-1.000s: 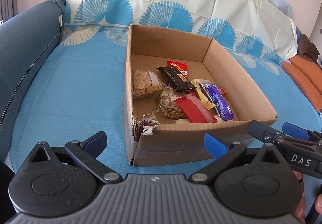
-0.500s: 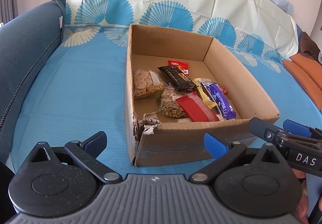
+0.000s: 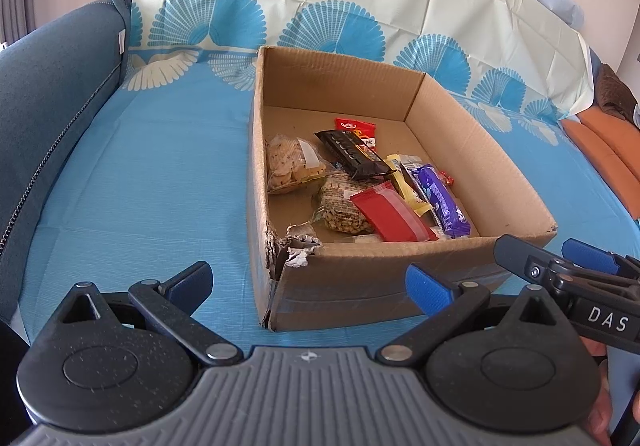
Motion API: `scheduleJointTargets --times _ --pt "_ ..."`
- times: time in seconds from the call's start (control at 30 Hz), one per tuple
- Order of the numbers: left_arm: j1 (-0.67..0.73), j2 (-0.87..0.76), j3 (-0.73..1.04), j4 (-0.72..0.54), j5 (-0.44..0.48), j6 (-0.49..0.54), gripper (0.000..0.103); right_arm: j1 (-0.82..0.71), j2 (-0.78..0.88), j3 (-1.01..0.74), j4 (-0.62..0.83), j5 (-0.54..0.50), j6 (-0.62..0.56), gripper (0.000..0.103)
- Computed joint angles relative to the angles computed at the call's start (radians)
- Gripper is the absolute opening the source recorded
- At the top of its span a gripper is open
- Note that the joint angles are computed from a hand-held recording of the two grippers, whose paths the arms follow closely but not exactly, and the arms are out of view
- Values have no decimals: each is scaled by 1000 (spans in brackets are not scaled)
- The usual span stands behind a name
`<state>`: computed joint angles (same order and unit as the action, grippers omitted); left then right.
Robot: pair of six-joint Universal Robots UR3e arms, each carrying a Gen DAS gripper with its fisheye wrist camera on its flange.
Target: Organize snacks
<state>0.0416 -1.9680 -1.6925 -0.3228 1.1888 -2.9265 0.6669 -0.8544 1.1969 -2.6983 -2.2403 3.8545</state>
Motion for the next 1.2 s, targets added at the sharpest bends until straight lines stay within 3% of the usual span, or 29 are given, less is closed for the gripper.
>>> scheduleJointTargets --times 1.2 --pt "4 -5 2 5 -4 5 103 2 8 -15 10 2 -2 102"
